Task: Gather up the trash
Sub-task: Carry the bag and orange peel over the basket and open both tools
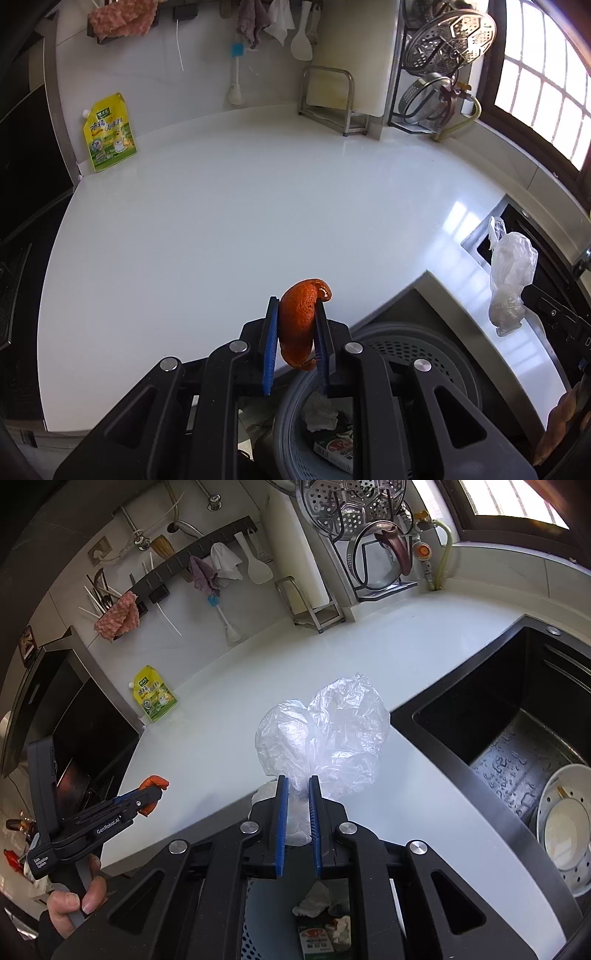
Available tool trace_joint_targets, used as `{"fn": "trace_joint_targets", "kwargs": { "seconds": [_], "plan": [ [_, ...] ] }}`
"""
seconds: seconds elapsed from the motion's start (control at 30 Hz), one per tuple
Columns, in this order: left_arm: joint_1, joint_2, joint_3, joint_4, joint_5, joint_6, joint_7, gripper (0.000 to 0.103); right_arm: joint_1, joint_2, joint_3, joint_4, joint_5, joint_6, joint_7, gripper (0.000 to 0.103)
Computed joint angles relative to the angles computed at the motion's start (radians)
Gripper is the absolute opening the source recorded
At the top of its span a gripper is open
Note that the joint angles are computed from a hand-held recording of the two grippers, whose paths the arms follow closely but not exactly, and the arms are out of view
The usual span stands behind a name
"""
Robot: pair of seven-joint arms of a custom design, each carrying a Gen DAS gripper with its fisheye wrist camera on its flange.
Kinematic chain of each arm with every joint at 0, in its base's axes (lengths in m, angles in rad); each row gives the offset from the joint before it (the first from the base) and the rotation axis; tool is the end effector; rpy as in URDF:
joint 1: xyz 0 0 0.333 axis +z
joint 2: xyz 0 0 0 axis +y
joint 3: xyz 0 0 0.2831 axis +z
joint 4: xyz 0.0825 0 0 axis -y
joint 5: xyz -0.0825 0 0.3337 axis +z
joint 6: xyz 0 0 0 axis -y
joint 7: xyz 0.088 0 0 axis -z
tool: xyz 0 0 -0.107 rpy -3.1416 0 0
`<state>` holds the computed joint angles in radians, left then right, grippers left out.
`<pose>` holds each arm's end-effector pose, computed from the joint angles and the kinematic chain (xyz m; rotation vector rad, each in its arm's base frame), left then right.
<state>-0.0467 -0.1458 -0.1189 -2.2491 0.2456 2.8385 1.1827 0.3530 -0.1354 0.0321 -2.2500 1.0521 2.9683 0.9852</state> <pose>0.4969 -0.0982 0.5043 -1.8048 1.7860 -0.7345 0.4784 0.1306 0.4894 -1.5617 1.5562 -0.2468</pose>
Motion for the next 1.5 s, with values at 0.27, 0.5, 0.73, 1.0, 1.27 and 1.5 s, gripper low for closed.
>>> {"fn": "trace_joint_targets", "kwargs": {
  "seconds": [0.27, 0.5, 0.73, 1.0, 1.27, 1.5],
  "plan": [
    [-0.012, -0.159, -0.026, -0.216, 0.052, 0.064, -0.065, 0.018, 0.125, -0.225, 0.005, -0.285, 0.106, 0.163, -0.005, 0.011],
    [-0.027, -0.206, -0.046, -0.3, 0.078, 0.102, -0.088, 0.018, 0.166, -0.263, 0.027, -0.405, -0.009, 0.223, 0.128, 0.011],
    [-0.047, -0.207, -0.052, -0.335, 0.087, 0.103, -0.104, 0.018, 0.188, -0.276, 0.024, -0.447, -0.103, 0.246, 0.211, 0.011],
    [-0.067, -0.181, -0.036, -0.331, 0.064, 0.095, -0.093, 0.019, 0.295, -0.243, -0.087, -0.43, -0.188, 0.244, 0.247, 0.011],
    [-0.061, -0.172, -0.031, -0.327, 0.056, 0.085, -0.096, 0.021, 0.328, -0.213, -0.128, -0.42, -0.252, 0.23, 0.301, 0.013],
    [-0.047, -0.176, -0.039, -0.332, 0.058, 0.08, -0.118, 0.066, 0.307, -0.199, -0.113, -0.414, -0.276, 0.223, 0.329, 0.032]
  ]
}}
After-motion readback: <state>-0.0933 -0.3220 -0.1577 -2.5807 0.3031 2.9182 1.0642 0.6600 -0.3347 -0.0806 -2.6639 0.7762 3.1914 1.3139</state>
